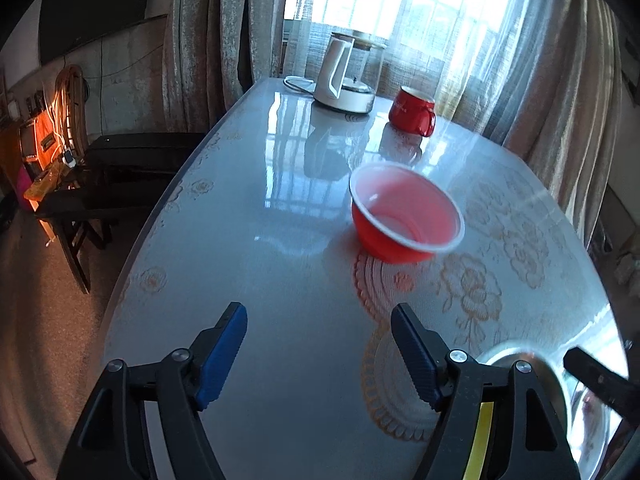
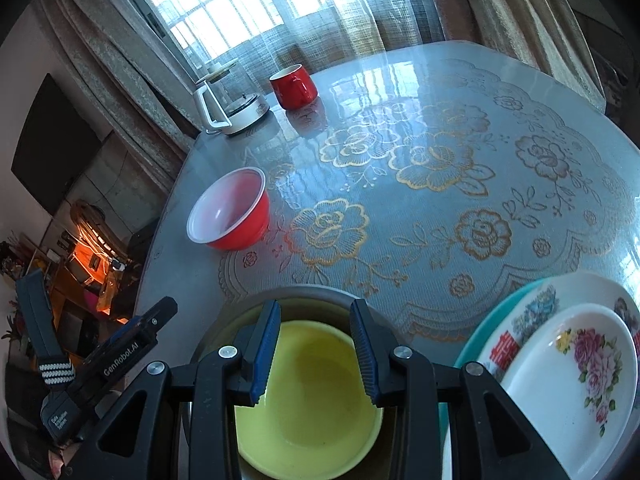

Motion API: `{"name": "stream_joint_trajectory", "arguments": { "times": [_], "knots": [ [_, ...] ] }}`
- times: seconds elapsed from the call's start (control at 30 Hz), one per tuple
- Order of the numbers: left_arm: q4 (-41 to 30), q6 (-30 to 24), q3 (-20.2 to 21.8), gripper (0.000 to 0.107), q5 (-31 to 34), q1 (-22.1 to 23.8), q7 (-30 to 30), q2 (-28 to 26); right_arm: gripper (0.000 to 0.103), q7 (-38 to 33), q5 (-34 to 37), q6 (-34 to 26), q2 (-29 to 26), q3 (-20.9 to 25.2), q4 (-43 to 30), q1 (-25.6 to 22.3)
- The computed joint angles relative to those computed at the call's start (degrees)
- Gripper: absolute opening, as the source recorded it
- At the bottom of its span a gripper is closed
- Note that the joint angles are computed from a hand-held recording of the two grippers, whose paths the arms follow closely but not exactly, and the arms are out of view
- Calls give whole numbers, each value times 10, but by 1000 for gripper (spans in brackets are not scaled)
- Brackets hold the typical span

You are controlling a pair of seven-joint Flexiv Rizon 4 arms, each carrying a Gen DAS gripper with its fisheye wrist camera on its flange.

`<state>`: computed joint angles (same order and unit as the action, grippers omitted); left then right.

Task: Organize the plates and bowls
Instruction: 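Move the right tool to the red bowl rim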

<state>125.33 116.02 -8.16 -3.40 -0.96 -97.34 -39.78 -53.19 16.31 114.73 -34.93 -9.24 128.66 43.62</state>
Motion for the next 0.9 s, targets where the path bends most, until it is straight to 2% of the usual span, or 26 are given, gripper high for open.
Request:
{"name": "stream_joint_trajectory", "arguments": {
  "times": [0.13,0.27,0.4,0.47,0.57,0.63,0.7,0.73,0.83,0.9],
  "knots": [
    [-29,0,-21,76,-2,23,-21,-10,37,-1,-2,-23,-1,-25,-14,15],
    [-59,1,-31,76,0,37,-35,-27,37,5,-29,-42,-3,-16,-32,-6],
    [-90,-8,-119,76,70,129,-47,-66,37,13,-57,-48,-10,0,-53,-34],
    [-103,-11,-151,76,100,160,-44,-85,37,17,-69,-56,-15,2,-67,-43],
    [-120,-24,-161,72,109,167,-36,-102,37,29,-101,-70,-26,36,-99,-88],
    [-126,-29,-161,66,111,166,-26,-108,37,38,-114,-90,-34,29,-119,-88],
    [-130,-23,-165,65,119,170,-16,-115,37,49,-125,-96,-43,29,-135,-92],
    [-133,-25,-174,65,126,178,-10,-120,37,55,-133,-101,-50,36,-147,-101],
    [-139,-38,-236,61,162,231,11,-150,37,68,-161,-125,-67,58,-179,-128],
    [-142,-38,-251,61,162,242,17,-162,37,75,-180,-139,-80,72,-202,-145]
  ]
}}
